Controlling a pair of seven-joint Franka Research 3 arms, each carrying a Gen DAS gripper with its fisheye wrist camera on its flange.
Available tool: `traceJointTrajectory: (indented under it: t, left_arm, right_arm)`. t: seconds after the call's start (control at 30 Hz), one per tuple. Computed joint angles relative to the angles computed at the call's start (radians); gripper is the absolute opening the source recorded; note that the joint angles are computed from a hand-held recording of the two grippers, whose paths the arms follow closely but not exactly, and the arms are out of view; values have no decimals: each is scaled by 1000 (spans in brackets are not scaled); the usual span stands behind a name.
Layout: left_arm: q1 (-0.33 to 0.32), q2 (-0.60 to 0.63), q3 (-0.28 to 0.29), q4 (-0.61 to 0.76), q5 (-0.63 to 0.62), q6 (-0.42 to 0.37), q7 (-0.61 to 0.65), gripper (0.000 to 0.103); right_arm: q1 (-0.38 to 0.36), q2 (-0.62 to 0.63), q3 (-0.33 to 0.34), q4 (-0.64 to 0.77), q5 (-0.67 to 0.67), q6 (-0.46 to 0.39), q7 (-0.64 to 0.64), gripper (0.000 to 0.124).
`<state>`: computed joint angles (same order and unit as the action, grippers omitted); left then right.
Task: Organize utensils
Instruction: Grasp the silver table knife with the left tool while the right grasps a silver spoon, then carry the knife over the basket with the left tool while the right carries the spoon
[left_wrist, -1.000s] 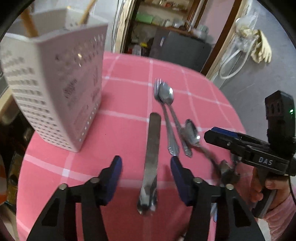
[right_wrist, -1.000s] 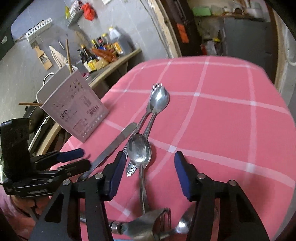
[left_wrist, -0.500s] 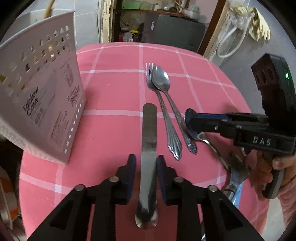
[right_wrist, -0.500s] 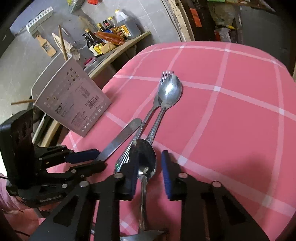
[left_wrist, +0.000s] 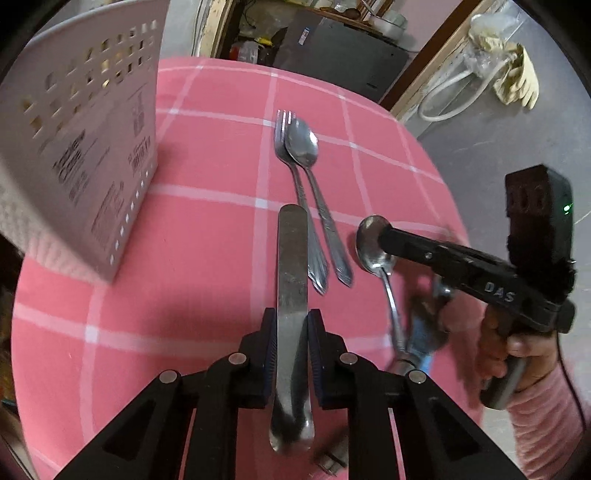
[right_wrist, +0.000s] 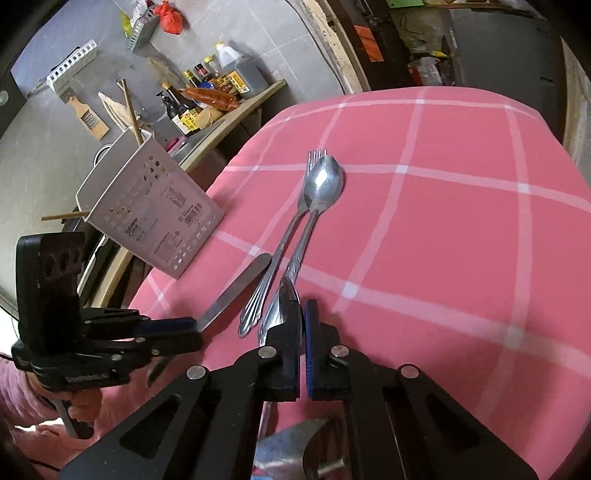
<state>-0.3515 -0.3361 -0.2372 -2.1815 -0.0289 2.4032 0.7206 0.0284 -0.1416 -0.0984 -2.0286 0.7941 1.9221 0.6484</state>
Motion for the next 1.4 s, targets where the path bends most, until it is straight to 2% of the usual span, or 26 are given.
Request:
traceJointTrajectory:
  t: [0.17, 0.3, 0.53, 0.67, 0.97, 1.17, 1.4]
  left_arm:
    - [-35, -30, 17, -26, -82, 21, 31, 16]
    - [-54, -58, 19, -60, -123, 63, 40, 16]
    - [-63, -87, 1, -95, -89, 214, 35, 16]
    - [-45, -117, -11, -92, -24, 266, -7, 16]
    - [9, -200, -2, -74, 77, 327, -73, 16]
    - [79, -240, 14, -30, 157, 347, -89, 16]
    - [147, -272, 61, -2, 221, 369, -31, 16]
  right_arm:
    - [-13, -42, -9, -36, -8, 24, 36, 3]
    - [-23, -103, -23, -104, 12, 91, 68, 3]
    - [0, -234, -34, -213, 88, 317, 60, 2]
    - [31, -268, -55, -206, 152, 388, 51, 1]
    - [96, -322, -58, -155, 177, 464, 64, 1]
    - [184, -336, -35, -97, 255, 574, 63, 1]
    - [293, -322, 15, -47, 316, 733, 66, 1]
